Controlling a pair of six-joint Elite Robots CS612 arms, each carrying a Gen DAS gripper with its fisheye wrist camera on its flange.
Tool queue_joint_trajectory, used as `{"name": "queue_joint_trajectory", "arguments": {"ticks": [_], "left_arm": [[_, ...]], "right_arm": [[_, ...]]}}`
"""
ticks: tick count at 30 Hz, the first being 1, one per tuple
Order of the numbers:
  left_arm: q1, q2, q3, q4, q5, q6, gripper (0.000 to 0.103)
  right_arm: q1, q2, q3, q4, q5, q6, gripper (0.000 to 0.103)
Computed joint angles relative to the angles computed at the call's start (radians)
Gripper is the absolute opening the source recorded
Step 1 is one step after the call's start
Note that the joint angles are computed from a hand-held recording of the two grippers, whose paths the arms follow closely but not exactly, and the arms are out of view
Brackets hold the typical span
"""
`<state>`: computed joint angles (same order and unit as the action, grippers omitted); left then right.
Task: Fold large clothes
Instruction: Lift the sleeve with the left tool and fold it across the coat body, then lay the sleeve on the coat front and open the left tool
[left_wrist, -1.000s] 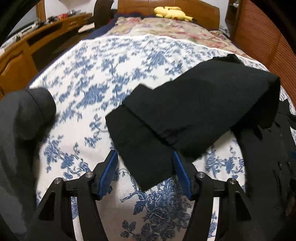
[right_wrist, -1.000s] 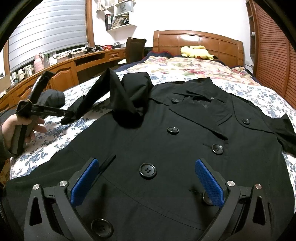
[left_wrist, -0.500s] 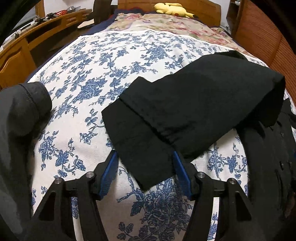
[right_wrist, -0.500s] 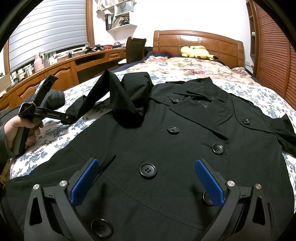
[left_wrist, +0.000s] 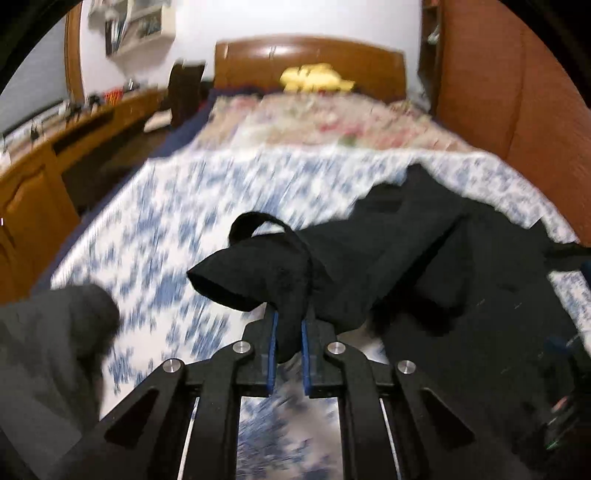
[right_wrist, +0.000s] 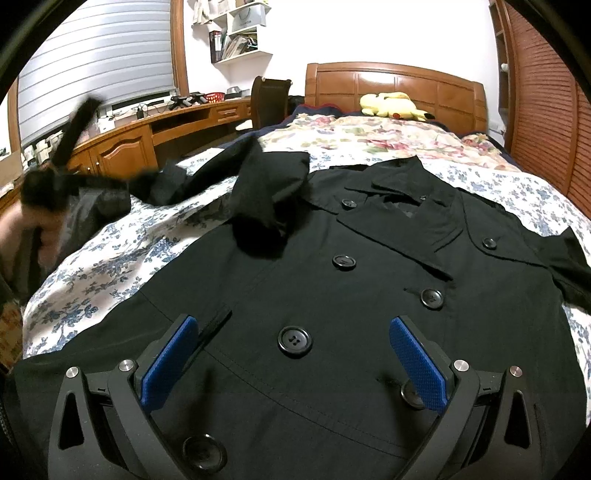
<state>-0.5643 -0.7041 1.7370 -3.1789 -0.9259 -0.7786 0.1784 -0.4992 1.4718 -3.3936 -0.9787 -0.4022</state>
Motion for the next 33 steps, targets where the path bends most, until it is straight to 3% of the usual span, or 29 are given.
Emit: {"name": "queue_joint_trajectory", "arguments": {"ticks": [8, 18, 26, 33], "left_arm": [[-0.067, -0.004, -0.099, -0.057, 0.059, 0.193, 0.011], [-0.127, 0.037, -0.214, -0.086, -0.024, 0.344, 0.011], [-0.160, 0.046, -0.239, -0.052, -0.090, 0.359, 0.012], [-0.186, 0.047, -0.222, -0.074, -0.099, 0.372, 0.031]], "right_arm": [[-0.054, -0.035, 0.074, -0.053, 0.033, -0.012, 0.103], [-0.112, -0.069, 0.152, -0.138, 0.015, 0.053, 0.103], [-0.137, -0.105, 0.225, -0.225, 0.000, 0.115, 0.103], [-0.155, -0.125, 0.267, -0.257, -0.020, 0.125, 0.103]]}}
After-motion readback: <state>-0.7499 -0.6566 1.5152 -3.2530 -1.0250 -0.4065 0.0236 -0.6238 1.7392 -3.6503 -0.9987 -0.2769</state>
